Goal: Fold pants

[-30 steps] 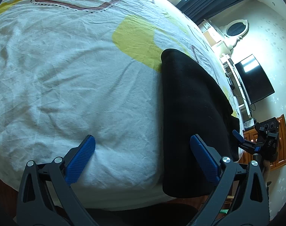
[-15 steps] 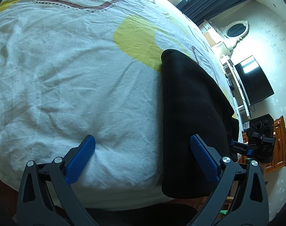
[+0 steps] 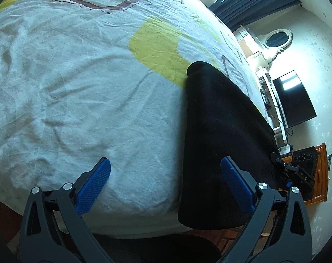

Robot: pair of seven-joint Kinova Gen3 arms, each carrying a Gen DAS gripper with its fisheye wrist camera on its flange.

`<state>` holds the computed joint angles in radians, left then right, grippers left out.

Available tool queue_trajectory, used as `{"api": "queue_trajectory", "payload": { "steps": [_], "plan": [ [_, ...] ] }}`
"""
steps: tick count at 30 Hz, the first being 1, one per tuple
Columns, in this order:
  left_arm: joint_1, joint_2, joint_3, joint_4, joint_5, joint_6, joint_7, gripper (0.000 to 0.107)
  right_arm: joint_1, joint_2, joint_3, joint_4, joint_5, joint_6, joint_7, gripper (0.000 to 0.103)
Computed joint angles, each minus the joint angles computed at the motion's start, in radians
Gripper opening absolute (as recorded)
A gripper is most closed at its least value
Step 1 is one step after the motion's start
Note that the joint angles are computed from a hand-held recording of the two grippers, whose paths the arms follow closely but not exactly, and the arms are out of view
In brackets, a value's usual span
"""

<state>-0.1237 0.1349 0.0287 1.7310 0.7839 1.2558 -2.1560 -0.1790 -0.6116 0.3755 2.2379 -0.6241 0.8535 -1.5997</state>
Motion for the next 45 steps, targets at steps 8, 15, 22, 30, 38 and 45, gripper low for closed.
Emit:
{"api": "queue_trajectory", "payload": {
  "steps": [8, 15, 22, 30, 38, 45],
  "plan": [
    [0.046, 0.003, 0.032, 0.012, 0.075, 0.006, -0.015, 0.1, 0.168, -0.097, 0.11, -0.059, 0.252, 0.202, -0.066, 0.015],
    [0.111, 0.03, 0.07, 0.047, 0.102, -0.036, -0.004, 0.1, 0.16, -0.135, 0.213, 0.015, 0.222, 0.162, -0.058, 0.045],
    [0.074, 0.089, 0.069, 0.062, 0.186, 0.045, -0.096, 0.1, 0.254, -0.285, 0.207, -0.008, 0.341, 0.224, -0.157, 0.084],
    [0.065, 0.122, 0.075, 0.096, 0.245, 0.072, -0.127, 0.1, 0.041, -0.386, 0.36, 0.126, 0.326, 0.145, -0.204, 0.084],
    [0.094, 0.147, 0.099, 0.109, 0.275, 0.085, -0.144, 0.1, -0.016, -0.377, 0.29, 0.138, 0.366, 0.111, -0.249, 0.075],
    [0.199, 0.067, 0.084, 0.081, 0.121, -0.051, -0.031, 0.066, 0.017, -0.4, 0.275, 0.14, 0.409, 0.138, -0.272, 0.059]
  ]
}}
